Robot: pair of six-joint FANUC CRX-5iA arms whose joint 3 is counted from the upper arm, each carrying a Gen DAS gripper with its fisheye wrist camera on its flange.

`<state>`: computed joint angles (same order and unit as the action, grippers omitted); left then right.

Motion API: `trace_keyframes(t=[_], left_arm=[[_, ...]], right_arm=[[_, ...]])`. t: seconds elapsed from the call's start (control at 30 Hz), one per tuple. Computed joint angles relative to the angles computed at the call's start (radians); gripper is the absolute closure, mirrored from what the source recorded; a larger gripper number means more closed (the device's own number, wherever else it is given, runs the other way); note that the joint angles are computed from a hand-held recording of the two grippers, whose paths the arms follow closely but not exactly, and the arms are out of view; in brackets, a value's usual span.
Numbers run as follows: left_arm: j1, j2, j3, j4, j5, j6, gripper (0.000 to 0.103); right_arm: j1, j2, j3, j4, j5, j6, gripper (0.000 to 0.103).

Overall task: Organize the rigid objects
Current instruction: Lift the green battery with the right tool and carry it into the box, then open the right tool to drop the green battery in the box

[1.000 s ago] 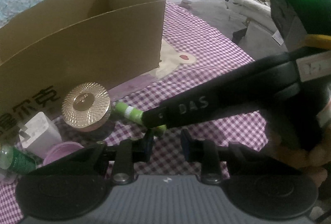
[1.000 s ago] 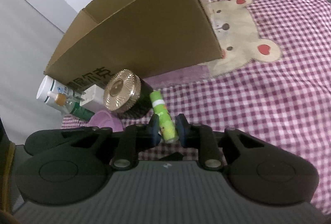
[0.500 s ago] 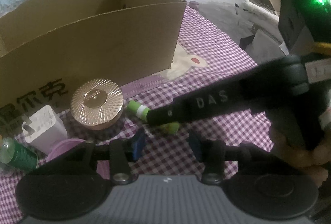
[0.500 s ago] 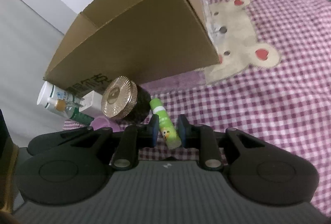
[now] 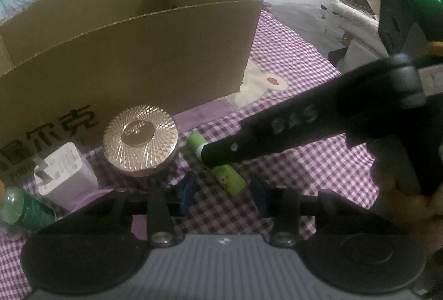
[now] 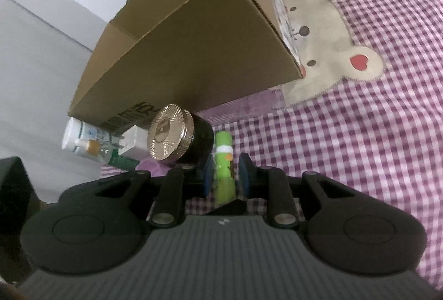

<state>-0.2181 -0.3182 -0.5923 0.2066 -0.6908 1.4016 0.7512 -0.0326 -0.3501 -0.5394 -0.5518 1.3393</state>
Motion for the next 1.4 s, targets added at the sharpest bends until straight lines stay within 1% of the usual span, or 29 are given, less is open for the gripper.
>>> trace_keyframes(t=[0.03, 0.1, 0.13, 0.17, 0.2, 0.33, 0.47, 0.5, 0.6, 0.67, 0.77, 0.83, 0.87, 0.9, 1.0, 1.07, 1.1, 1.17, 1.3, 1.4], left_arm=[[-0.004, 0.003, 0.004, -0.011, 0.004, 0.009, 0.060], [-0.017, 0.011, 0.016, -0.046, 0.011, 0.039, 0.069], [-0.025, 0.013, 0.023, -0.073, 0.014, 0.061, 0.076], [-0.033, 0.018, 0.030, -0.095, 0.016, 0.080, 0.079], [-0.032, 0.021, 0.029, -0.092, 0.023, 0.079, 0.081], [-0.034, 0.014, 0.019, -0.086, 0.034, 0.077, 0.082], [-0.052, -0.015, 0.017, -0.108, 0.034, 0.087, 0.082], [-0.046, -0.048, 0.003, -0.103, 0.026, 0.073, 0.082], [-0.052, -0.100, 0.001, -0.112, 0.024, 0.072, 0.082], [-0.055, -0.139, 0.009, -0.130, 0.025, 0.077, 0.082], [-0.055, -0.189, 0.046, -0.187, 0.022, 0.096, 0.082], [-0.035, -0.209, 0.076, -0.204, 0.014, 0.087, 0.082], [-0.011, -0.216, 0.087, -0.188, 0.012, 0.059, 0.082], [0.004, -0.210, 0.107, -0.182, 0.005, 0.049, 0.082], [0.089, -0.180, 0.153, -0.117, -0.033, -0.037, 0.082], [0.148, -0.134, 0.198, -0.082, -0.077, -0.084, 0.082], [0.168, -0.102, 0.231, -0.085, -0.104, -0.092, 0.082], [0.206, -0.037, 0.281, -0.077, -0.149, -0.114, 0.082], [0.276, 0.142, 0.428, -0.060, -0.289, -0.096, 0.082], [0.311, 0.283, 0.543, -0.055, -0.385, -0.067, 0.082]], right_arm=[[0.004, 0.005, 0.002, 0.002, 0.008, 0.006, 0.083], [0.015, 0.010, 0.005, 0.017, 0.012, 0.001, 0.085], [0.016, 0.012, 0.005, 0.015, 0.013, 0.005, 0.086], [0.013, 0.015, 0.007, 0.006, 0.012, 0.015, 0.088], [0.009, 0.015, 0.007, 0.001, 0.017, 0.017, 0.089], [0.001, 0.015, -0.002, -0.046, 0.043, 0.022, 0.089], [0.010, -0.032, -0.045, -0.018, 0.064, -0.018, 0.089], [0.014, -0.051, -0.058, -0.005, 0.069, -0.032, 0.089], [0.039, -0.118, -0.102, 0.053, 0.099, -0.093, 0.089], [0.071, -0.174, -0.138, 0.122, 0.136, -0.157, 0.089], [0.116, -0.239, -0.167, 0.229, 0.195, -0.226, 0.089], [0.122, -0.250, -0.146, 0.241, 0.215, -0.192, 0.089], [0.117, -0.243, -0.119, 0.219, 0.216, -0.143, 0.089], [0.112, -0.226, -0.086, 0.194, 0.211, -0.099, 0.089], [0.042, -0.143, 0.068, 0.004, 0.123, 0.147, 0.088], [0.005, -0.067, 0.174, -0.071, 0.048, 0.226, 0.088], [-0.018, -0.019, 0.236, -0.108, -0.003, 0.255, 0.088], [-0.047, 0.088, 0.368, -0.138, -0.104, 0.265, 0.088], [-0.075, 0.319, 0.643, -0.119, -0.300, 0.178, 0.089], [-0.057, 0.455, 0.802, -0.068, -0.392, 0.087, 0.089]])
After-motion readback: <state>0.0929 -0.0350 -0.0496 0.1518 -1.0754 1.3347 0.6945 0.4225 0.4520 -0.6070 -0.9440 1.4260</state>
